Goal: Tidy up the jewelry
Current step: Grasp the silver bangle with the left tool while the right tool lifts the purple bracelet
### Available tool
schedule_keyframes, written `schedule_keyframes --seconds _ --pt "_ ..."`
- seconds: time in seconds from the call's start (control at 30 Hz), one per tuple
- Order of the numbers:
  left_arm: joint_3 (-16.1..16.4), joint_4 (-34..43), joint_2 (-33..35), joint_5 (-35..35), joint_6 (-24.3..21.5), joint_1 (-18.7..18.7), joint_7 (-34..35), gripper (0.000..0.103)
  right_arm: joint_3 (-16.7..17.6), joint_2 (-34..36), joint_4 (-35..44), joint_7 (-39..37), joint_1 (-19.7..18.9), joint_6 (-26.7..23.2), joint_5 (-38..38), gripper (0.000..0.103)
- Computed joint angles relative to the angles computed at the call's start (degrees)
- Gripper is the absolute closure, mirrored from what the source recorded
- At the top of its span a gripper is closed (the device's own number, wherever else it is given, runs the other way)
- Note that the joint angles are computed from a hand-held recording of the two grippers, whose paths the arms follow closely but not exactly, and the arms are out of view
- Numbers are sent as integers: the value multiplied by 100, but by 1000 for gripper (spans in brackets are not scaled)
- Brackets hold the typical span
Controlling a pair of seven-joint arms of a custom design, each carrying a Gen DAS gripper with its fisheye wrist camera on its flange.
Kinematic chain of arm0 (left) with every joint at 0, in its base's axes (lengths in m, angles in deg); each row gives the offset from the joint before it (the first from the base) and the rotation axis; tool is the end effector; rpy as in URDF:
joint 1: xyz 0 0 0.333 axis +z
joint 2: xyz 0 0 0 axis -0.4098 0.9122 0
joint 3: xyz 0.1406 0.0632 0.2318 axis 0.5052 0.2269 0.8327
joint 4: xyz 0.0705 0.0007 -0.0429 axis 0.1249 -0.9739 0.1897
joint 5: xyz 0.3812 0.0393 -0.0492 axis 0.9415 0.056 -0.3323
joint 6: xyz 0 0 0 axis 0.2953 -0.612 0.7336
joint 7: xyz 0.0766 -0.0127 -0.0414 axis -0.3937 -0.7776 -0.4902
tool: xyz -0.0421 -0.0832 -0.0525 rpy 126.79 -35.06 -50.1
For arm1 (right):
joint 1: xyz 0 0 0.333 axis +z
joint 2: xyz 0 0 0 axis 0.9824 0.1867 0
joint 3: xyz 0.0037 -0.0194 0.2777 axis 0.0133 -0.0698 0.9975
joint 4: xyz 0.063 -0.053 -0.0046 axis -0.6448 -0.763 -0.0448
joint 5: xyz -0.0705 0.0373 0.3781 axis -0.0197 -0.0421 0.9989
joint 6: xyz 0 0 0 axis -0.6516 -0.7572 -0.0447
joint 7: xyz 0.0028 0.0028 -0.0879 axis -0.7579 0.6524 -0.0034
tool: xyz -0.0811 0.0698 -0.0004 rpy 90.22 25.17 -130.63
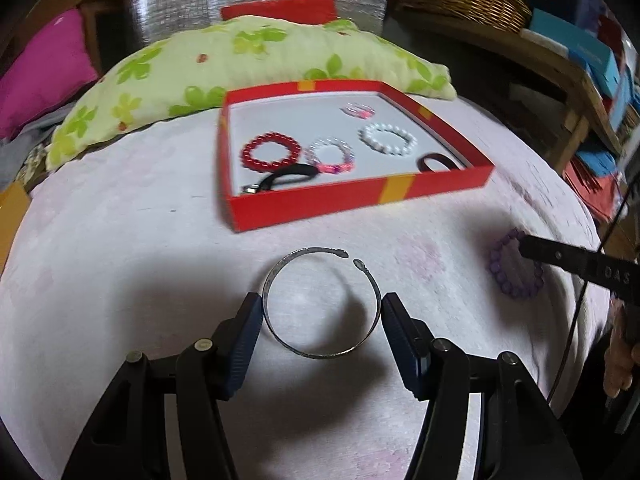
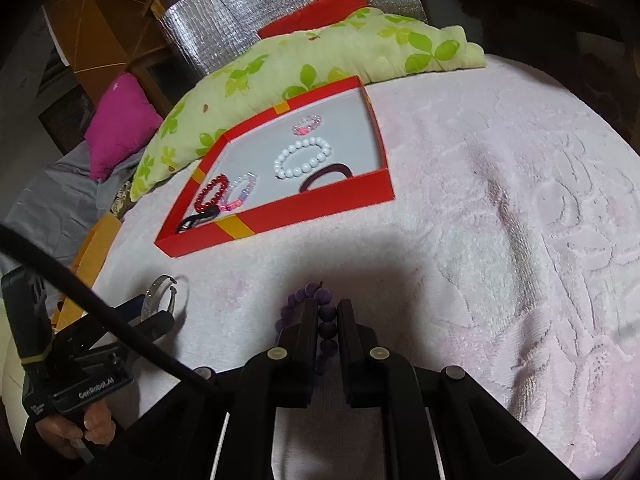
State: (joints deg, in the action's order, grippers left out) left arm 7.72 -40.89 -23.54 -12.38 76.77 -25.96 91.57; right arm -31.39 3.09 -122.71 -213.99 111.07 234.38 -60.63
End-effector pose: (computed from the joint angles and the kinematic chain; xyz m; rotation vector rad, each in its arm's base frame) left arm 0.5807 -0.1203 0.3508 -1.0192 2.5802 -0.9751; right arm 0.4411 0.3758 0.3564 -1.0841 2.1940 -0.5145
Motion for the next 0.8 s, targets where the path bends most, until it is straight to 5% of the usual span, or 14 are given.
schedule_keyframes --seconds 0.53,0.8 --pt "-13 -141 -120 -219 559 -18 89 40 -35 164 232 -120 67 8 -37 92" --pt "11 -178 -98 57 581 -51 -115 40 -40 517 632 -1206 156 -527 1010 92"
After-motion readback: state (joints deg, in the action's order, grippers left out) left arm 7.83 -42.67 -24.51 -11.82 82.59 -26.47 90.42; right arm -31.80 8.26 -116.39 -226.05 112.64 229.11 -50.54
